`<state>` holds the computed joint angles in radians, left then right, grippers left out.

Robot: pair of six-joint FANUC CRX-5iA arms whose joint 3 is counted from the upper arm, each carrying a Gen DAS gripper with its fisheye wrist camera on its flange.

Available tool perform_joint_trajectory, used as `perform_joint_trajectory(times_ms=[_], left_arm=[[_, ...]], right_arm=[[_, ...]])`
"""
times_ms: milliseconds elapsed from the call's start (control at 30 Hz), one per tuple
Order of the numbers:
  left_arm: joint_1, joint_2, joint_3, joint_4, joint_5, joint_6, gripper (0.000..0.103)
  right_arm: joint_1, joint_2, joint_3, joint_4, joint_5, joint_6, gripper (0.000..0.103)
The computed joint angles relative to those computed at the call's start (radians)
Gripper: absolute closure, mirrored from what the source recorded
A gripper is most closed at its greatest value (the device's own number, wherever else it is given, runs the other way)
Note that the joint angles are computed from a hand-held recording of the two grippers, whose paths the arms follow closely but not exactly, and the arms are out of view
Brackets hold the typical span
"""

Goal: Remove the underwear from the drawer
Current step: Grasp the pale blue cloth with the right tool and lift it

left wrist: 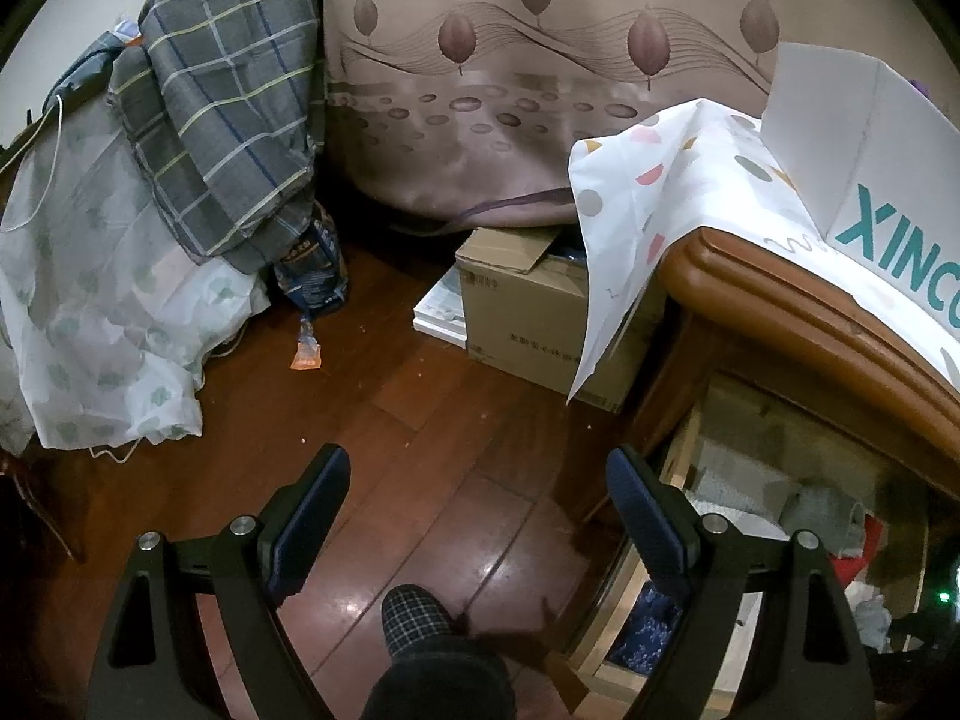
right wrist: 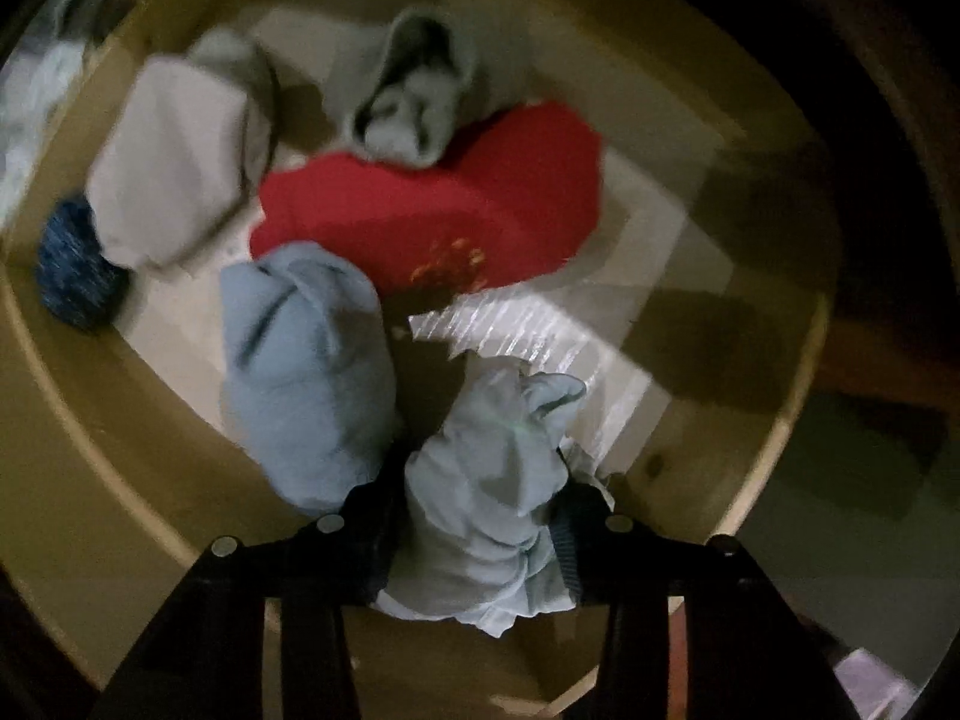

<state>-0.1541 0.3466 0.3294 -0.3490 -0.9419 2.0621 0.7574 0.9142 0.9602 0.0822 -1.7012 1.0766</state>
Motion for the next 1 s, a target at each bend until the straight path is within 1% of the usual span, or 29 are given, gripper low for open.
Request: perform_joint_trajectory(times_ms=[167,200,267,300,333,367,433,500,533,567,600,667,700,767,900,1000], left_arm=[[-0.006,0.013,0.013,0.004,-0.006,-0.020,0.018],[-0.008,0.014,0.013,0.008,-0.005,-0.029,0.018],[-0.014,0.017,0.013,0.017,-0.004,-0.041,0.018],[-0.014,0.018,0.011,0.023,-0.002,-0.052,0.018],[-0.018,0.020,0.013,0.024,-0.003,-0.054,0.018],[-0.021,0.019,0.011,0.026,0.000,-0.060,0.018],[-0.016,0.005,-0.018,0.071,0.038,-0.106,0.018],[-0.012,0.004,-0.036,0.138,0.050,-0.180,0.018],[-0.017,0.005,-0.038,0.153,0.052,-0.194,0.018],[-0.018,0.005,-0.048,0.194,0.056,-0.252,0.018],[-0.022,0.008,-0.048,0.217,0.051,-0.284,0.018],[-0.038,0.006,-0.061,0.250,0.057,-0.309,0.018],[-0.046,0.011,-0.061,0.267,0.052,-0.319,0.017],[-0.068,0.031,-0.049,0.302,0.025,-0.341,0.017],[-0.116,0.079,-0.011,0.350,-0.022,-0.366,0.017],[-0.142,0.115,0.023,0.376,-0.054,-0.352,0.017]], right_arm=[[0.019,-0.184,-0.272,0.059,0.200,-0.128,0.060],[0.025,-0.210,-0.310,0.073,0.234,-0.162,0.060],[0.042,-0.271,-0.397,0.124,0.303,-0.233,0.060],[0.036,-0.328,-0.470,0.142,0.341,-0.245,0.060],[0.041,-0.359,-0.508,0.168,0.374,-0.277,0.060],[0.045,-0.383,-0.536,0.195,0.396,-0.302,0.060],[0.047,-0.447,-0.605,0.234,0.438,-0.338,0.060],[0.041,-0.477,-0.645,0.274,0.478,-0.383,0.060],[0.036,-0.494,-0.662,0.300,0.490,-0.398,0.060],[0.027,-0.513,-0.685,0.317,0.514,-0.414,0.060],[0.037,-0.521,-0.714,0.333,0.541,-0.450,0.060],[0.044,-0.547,-0.738,0.357,0.561,-0.487,0.060],[0.038,-0.540,-0.739,0.369,0.578,-0.500,0.060],[0.036,-0.534,-0.743,0.392,0.604,-0.518,0.060],[0.047,-0.561,-0.808,0.504,0.644,-0.616,0.060],[0.045,-0.599,-0.851,0.559,0.653,-0.673,0.060]])
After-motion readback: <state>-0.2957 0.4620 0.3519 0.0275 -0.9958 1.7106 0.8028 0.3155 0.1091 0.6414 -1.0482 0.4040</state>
